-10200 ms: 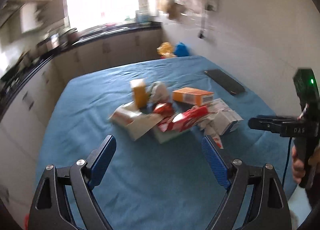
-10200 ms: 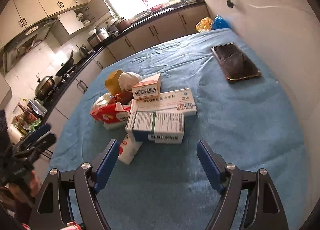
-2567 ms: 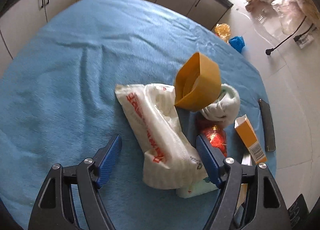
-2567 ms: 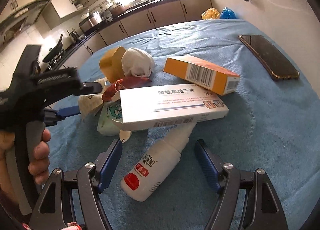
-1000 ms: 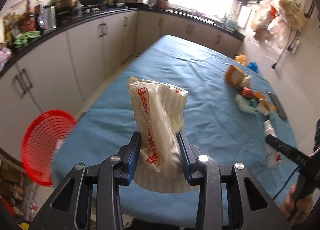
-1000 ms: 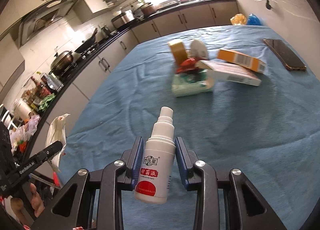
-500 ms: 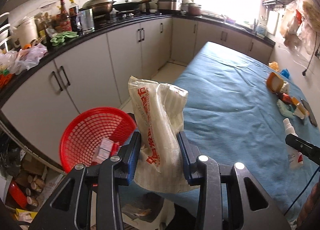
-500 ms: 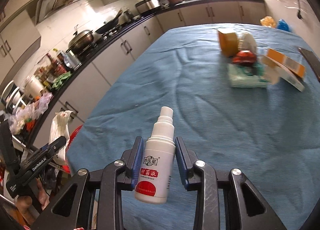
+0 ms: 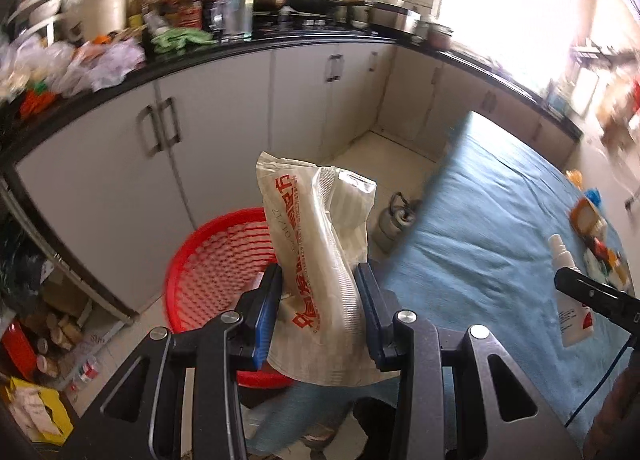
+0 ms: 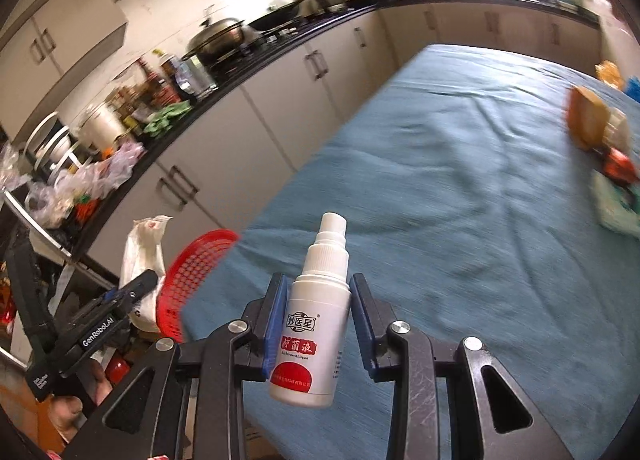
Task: Collect trash
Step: 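Carry the bag and spray bottle with both tools over the red basket, then open both tools to drop the bag and bottle into the red basket, then move both tools back over the trash pile on the table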
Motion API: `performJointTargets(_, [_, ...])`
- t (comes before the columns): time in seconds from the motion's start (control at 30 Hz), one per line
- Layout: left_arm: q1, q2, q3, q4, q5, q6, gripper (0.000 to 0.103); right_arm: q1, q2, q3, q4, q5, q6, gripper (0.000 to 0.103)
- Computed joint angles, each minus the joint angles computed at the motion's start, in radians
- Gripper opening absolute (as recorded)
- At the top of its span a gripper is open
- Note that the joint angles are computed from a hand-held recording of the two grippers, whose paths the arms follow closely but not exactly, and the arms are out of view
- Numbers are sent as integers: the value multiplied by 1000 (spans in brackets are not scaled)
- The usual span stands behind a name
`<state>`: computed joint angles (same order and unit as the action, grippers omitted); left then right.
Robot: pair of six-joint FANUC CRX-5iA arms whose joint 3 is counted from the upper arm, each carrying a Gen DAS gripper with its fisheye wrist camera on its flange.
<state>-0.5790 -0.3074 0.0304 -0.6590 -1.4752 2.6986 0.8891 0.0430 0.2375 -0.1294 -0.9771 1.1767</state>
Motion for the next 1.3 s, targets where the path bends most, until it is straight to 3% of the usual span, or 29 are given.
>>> performJointTargets(0.27, [190, -136, -136, 92, 52, -25, 36, 73, 178, 233, -64, -40, 113, 35])
performJointTargets(0.47, [336, -198, -226, 214, 148, -98, 36, 104, 326, 409, -131, -107, 175, 35])
performJointTargets(0.63, [404, -232, -271, 269, 192, -138, 38, 115, 426, 523, -165, -166, 182, 37])
performJointTargets(0.73, [454, -254, -300, 328, 232, -186, 47, 112, 444, 540, -187, -171, 178, 55])
performJointTargets(0.93, [409, -229, -272, 283, 202, -158, 52, 104, 405, 483, -176, -138, 168, 59])
performJointTargets(1.3, [88, -54, -67, -10, -39, -13, 64, 65, 263, 292, -128, -51, 114, 64])
